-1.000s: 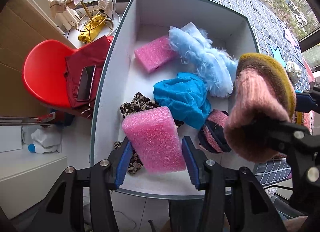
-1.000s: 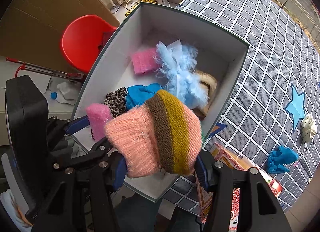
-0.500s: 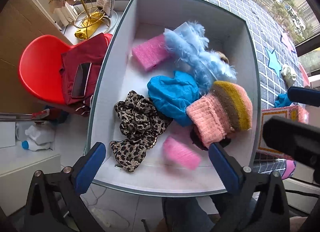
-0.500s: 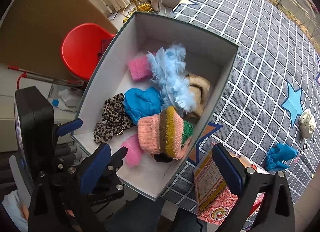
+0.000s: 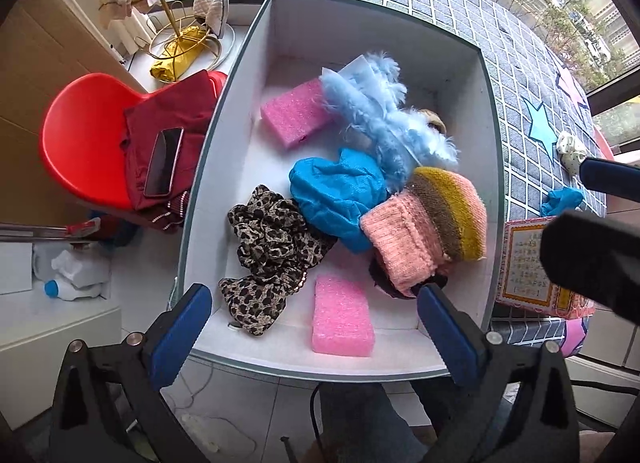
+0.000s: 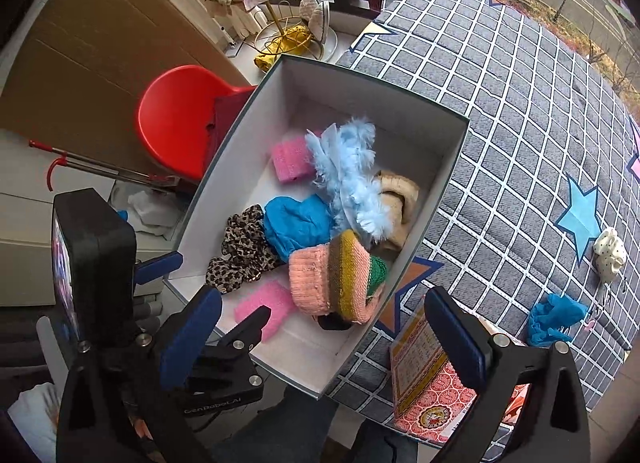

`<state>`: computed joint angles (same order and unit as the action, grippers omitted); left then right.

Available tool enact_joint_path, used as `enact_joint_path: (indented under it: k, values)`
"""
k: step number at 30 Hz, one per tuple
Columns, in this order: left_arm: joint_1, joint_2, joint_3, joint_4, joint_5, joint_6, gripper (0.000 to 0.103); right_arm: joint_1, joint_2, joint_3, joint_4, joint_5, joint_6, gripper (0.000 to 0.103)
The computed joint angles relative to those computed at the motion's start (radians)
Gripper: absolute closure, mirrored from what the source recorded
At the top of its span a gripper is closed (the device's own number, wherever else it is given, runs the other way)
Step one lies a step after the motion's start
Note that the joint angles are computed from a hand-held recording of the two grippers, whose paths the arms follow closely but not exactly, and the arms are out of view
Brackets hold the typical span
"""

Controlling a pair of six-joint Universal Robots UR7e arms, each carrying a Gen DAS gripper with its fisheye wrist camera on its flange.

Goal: Organize soft objects
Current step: 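Move both tools toward the blue fluffy cloth and white polka-dot scrunchie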

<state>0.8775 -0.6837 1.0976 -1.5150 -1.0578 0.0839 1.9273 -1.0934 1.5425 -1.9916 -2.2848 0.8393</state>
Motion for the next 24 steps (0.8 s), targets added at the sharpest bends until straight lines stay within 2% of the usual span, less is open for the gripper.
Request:
enact_joint_path:
  k: [10,24]
  values:
    - [-0.014,-0.020,0.022,-0.011,0.038,0.008,0.000,0.016,0.002,-0.013,0.028,-0.028,0.004,0.001]
    - [-0.043,-0.016,0.021,-0.032,0.067,0.044,0.001,0.026,-0.022,0.010,-0.024,-0.030,-0.002,0.001]
